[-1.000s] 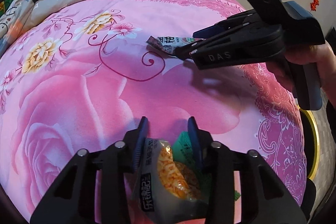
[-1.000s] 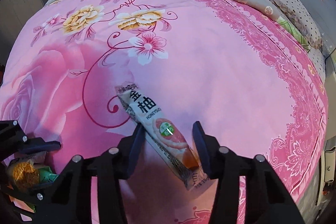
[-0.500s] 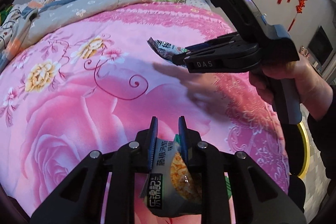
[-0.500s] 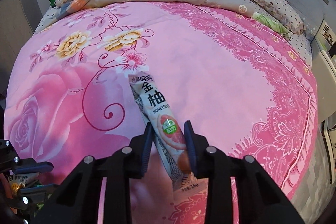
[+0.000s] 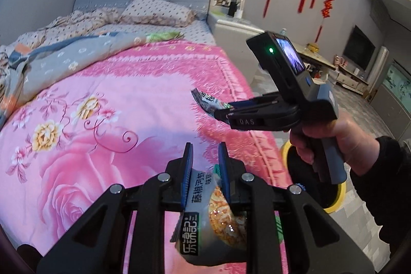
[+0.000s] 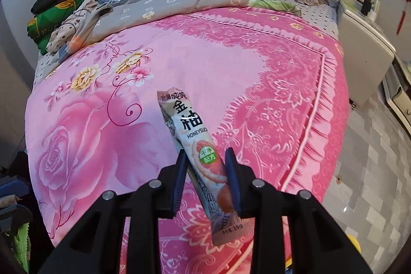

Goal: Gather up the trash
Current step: 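Lift and carry the green packet and printed wrapper over the bin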

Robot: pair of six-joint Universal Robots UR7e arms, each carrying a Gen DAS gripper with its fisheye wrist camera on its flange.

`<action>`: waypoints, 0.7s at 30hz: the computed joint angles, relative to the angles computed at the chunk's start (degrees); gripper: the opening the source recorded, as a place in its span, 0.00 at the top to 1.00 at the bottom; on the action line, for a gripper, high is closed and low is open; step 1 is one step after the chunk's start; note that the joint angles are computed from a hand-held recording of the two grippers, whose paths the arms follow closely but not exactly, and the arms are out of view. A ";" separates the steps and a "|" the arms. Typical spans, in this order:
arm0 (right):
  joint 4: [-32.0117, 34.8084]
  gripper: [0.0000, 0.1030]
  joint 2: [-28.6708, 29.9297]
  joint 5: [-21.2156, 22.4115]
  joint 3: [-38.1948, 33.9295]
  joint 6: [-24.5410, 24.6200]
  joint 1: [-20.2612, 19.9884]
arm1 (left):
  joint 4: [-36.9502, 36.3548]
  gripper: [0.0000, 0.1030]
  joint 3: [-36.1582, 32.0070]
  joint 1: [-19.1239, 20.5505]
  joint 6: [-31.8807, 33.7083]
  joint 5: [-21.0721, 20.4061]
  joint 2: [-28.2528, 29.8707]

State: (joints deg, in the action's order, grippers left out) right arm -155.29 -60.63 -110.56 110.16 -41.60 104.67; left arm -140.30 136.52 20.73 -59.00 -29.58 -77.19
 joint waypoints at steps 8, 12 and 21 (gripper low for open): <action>-0.72 0.72 -12.27 2.63 6.27 3.60 -4.09 | -1.10 0.82 -3.31 -4.36 2.76 -0.31 4.28; -0.91 0.72 -17.35 3.39 8.28 4.03 -5.97 | -2.61 0.82 -5.24 -5.78 4.54 -0.96 7.09; -0.93 0.72 -27.17 5.97 11.26 4.04 -10.32 | -6.92 0.82 -10.32 -7.41 10.33 -2.09 13.59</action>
State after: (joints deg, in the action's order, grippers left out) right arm -156.22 -87.80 -104.59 121.42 -37.56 94.35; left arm -147.22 126.20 13.32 -48.67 -31.67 -63.60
